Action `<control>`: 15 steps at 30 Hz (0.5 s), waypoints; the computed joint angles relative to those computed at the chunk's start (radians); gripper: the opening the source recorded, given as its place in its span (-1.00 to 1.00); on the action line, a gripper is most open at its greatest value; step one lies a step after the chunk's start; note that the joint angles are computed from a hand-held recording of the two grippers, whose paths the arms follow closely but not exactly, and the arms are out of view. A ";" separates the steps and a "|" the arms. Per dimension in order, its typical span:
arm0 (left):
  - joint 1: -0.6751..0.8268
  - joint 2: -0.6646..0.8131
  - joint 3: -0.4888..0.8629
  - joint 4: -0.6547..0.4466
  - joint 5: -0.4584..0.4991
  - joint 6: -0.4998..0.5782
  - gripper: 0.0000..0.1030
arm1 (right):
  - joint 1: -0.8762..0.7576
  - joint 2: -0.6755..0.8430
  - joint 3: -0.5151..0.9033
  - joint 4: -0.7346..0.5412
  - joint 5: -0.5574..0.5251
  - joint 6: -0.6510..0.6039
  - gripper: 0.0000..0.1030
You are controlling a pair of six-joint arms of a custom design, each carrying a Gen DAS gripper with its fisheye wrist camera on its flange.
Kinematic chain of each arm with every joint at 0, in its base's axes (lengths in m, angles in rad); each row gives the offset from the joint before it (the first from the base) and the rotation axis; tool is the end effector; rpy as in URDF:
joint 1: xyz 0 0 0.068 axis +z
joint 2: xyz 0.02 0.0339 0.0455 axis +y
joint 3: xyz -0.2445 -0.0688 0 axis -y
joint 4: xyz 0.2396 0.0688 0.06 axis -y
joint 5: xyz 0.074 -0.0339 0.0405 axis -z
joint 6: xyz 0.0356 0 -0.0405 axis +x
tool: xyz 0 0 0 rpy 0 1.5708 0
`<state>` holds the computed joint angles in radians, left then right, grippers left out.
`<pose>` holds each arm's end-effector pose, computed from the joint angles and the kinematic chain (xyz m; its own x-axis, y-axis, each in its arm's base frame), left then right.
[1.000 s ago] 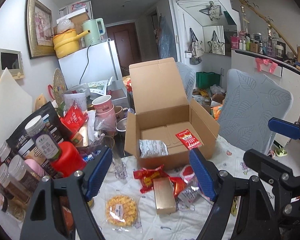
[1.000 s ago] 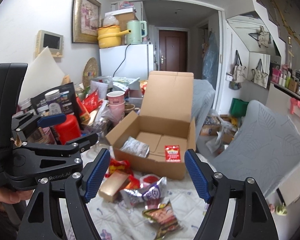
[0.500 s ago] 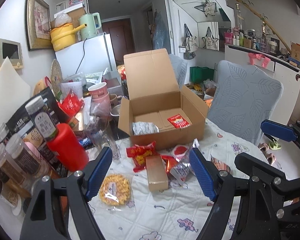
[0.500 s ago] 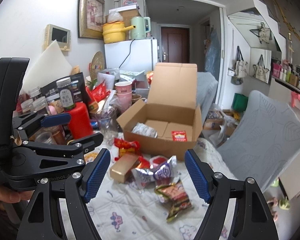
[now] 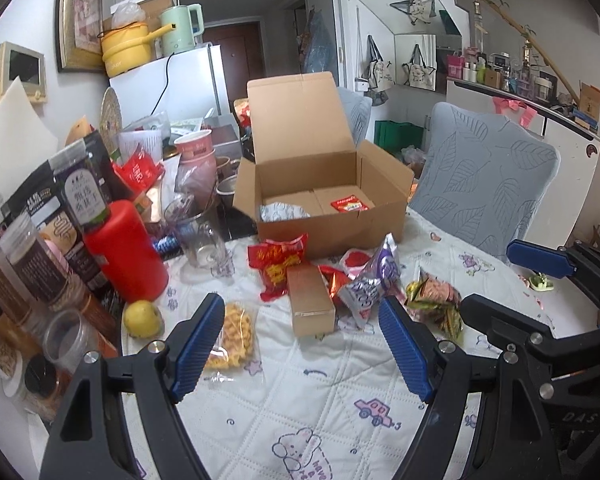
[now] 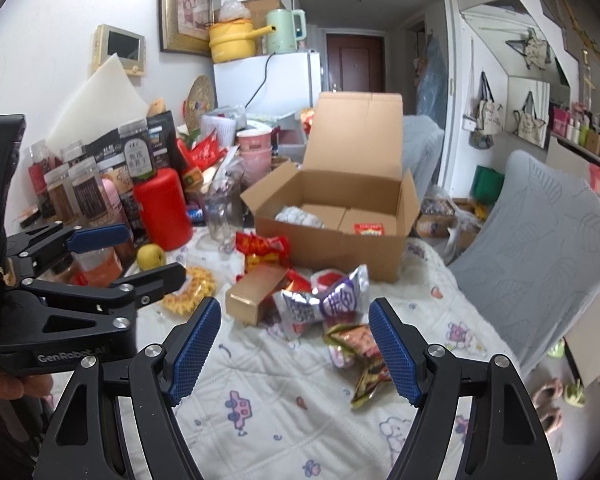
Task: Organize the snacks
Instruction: 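Withdraw both tools from the box back toward the table snacks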
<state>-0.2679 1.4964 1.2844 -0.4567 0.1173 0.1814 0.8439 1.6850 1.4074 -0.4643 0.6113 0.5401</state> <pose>0.3215 -0.0926 0.2978 -0.5246 0.3298 -0.7848 0.4535 0.8885 0.0702 0.2617 0.2635 0.2787 -0.5552 0.0094 -0.8317 -0.0528 0.9975 0.0465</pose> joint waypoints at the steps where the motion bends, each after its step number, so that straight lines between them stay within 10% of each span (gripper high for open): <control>1: 0.005 -0.002 -0.011 0.006 0.005 0.002 0.54 | -0.003 0.004 -0.004 0.005 -0.009 0.003 0.50; 15: 0.086 0.070 -0.055 0.055 0.060 -0.039 0.54 | -0.029 0.044 -0.107 0.144 -0.091 0.015 0.50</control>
<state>-0.1819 1.5665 1.2294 -0.4020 0.1773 0.1429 0.8151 1.7294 1.3003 -0.3199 0.5200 0.5551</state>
